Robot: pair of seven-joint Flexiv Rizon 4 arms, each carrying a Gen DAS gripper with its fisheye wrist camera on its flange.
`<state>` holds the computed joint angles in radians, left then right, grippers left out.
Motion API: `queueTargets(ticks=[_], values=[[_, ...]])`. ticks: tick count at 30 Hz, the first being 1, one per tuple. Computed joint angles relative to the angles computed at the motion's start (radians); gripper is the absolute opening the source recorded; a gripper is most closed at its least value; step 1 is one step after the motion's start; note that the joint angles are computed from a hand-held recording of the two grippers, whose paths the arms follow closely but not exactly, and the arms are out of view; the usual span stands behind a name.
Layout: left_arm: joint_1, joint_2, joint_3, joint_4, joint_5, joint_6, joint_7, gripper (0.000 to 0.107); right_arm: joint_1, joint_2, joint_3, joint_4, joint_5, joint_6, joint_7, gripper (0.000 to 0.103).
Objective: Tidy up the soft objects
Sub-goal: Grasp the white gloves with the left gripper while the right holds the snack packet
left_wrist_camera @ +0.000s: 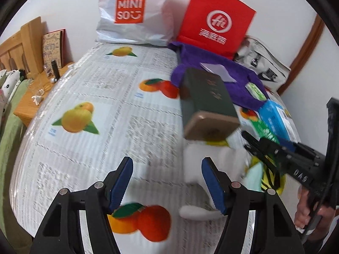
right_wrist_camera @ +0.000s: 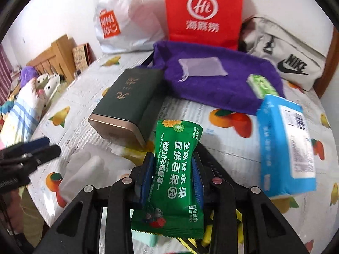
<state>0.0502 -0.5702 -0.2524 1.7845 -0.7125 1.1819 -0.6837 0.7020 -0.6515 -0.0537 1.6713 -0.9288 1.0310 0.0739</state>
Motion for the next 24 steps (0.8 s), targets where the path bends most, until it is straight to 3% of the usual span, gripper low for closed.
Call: queueTargets(ticks=[5,11,13,19,24], values=[[0.008,0.041,-0.032,0.063,-0.052,-0.019,0.060,0.065,0.013,0.092,-0.017,0.122,-0.120,0.001,0.140,0.035],[-0.012,0.081,-0.042,0.119,-0.129,-0.045,0.145,0.066,-0.018,0.185,0.044,0.258,-0.232,-0.048,0.273,0.035],[-0.026,0.090,-0.037,0.130,-0.146,-0.060,0.172,0.070,-0.034,0.205,0.072,0.293,-0.245,-0.068,0.303,0.035],[-0.098,0.074,0.015,0.135,-0.075,-0.074,0.155,0.071,-0.080,0.255,0.126,0.391,-0.294,-0.090,0.424,0.035],[-0.130,0.045,0.030,0.128,0.009,-0.027,0.093,0.071,-0.111,0.269,0.149,0.444,-0.311,-0.104,0.500,0.035]])
